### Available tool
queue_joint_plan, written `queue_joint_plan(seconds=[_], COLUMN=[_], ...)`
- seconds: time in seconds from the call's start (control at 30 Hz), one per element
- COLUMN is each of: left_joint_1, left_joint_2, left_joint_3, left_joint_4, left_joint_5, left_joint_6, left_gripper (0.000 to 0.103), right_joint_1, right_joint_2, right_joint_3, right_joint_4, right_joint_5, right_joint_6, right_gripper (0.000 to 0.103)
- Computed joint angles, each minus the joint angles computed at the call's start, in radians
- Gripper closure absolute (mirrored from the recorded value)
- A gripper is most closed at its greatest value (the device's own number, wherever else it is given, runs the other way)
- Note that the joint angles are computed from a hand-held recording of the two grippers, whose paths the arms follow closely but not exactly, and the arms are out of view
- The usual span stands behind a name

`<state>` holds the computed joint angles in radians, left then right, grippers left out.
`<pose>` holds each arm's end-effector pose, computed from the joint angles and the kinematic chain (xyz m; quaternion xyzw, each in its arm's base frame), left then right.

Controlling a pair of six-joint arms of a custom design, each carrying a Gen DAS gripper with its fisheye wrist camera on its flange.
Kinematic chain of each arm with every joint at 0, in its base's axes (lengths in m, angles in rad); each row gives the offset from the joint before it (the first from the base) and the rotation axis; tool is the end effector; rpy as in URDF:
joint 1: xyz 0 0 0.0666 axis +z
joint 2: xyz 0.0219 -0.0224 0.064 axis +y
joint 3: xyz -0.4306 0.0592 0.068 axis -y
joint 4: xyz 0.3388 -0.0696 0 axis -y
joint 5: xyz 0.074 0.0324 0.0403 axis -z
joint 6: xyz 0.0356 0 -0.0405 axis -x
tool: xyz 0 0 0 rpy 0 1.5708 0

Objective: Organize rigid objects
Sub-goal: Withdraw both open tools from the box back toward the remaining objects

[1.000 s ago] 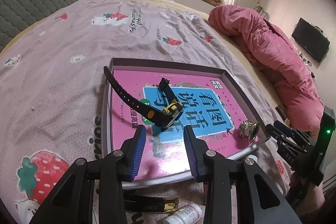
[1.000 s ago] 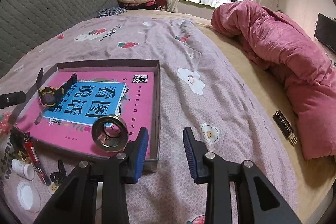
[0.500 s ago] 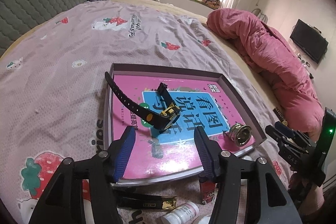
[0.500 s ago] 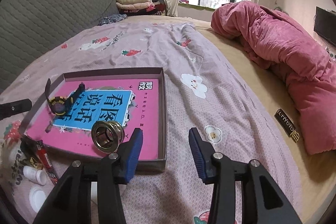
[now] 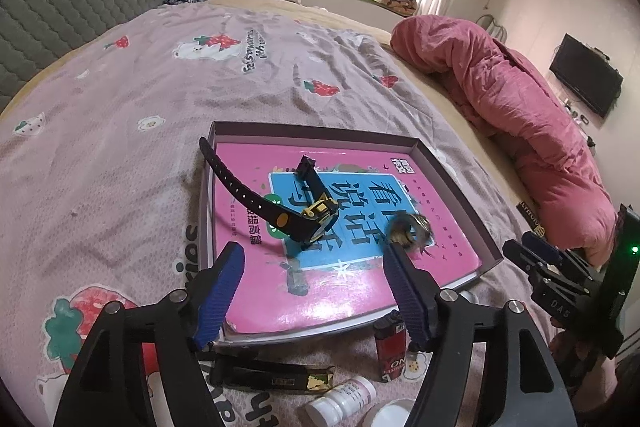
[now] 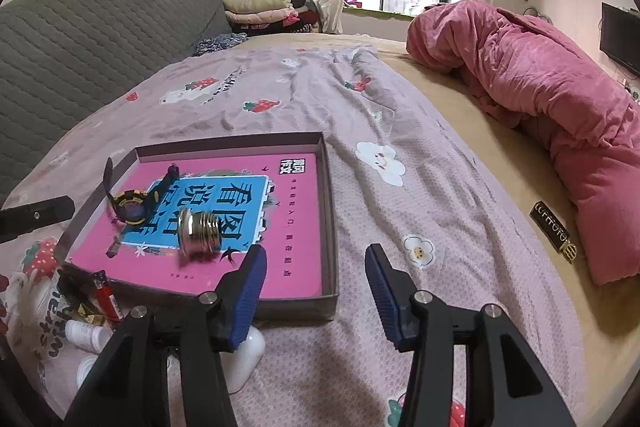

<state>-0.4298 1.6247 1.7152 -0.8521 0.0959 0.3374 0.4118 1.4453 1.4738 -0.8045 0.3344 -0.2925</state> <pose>0.4797 -0.2241 0.5119 0.0613 0.9164 -0.1880 0.3481 0.4180 0.1694 0.5005 0.0101 0.9114 -0.0124 0.4111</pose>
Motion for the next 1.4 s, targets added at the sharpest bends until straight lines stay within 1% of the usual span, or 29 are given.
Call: queue_joint_plan(seconds=[0.5, 0.63, 0.67, 0.83, 1.03, 1.4], left_joint_1=[-0.004, -0.004, -0.004, -0.009, -0.017, -0.035], left_joint_2=[-0.042, -0.056, -0.059, -0.071, -0.081, -0.114], left_joint_3=[-0.025, -0.021, -0.018, -0.008, 0.002, -0.029], left_joint_4=[-0.004, 0.0, 0.001, -0.004, -0.031, -0.056], left_joint_5=[-0.017, -0.026, -0.027, -0.033, -0.045, -0.06], left_joint_6=[-0.008, -0.007, -0.006, -0.003, -0.008, -0.018], left_gripper=[0.026, 0.026, 0.026, 0.026, 0.026, 0.026], right_joint_1=[0.011, 0.011, 0.013, 0.019, 0.036, 0.045], right_joint_2=[-0.027, -0.036, -0.039, -0.044, -0.054, -0.076], right_joint_3=[-0.005, -0.002, -0.001, 0.006, 0.007, -0.006], right_joint_4=[0.003, 0.007, 0.01, 0.01, 0.011, 0.007], right_joint_5=[0.001, 0.002, 0.006, 0.004, 0.011, 0.009], right_joint_6=[-0.023, -0.027, -0.027, -0.031, -0.024, -0.031], right_gripper=[0.051, 0.042, 0.042, 0.042, 0.042, 0.041])
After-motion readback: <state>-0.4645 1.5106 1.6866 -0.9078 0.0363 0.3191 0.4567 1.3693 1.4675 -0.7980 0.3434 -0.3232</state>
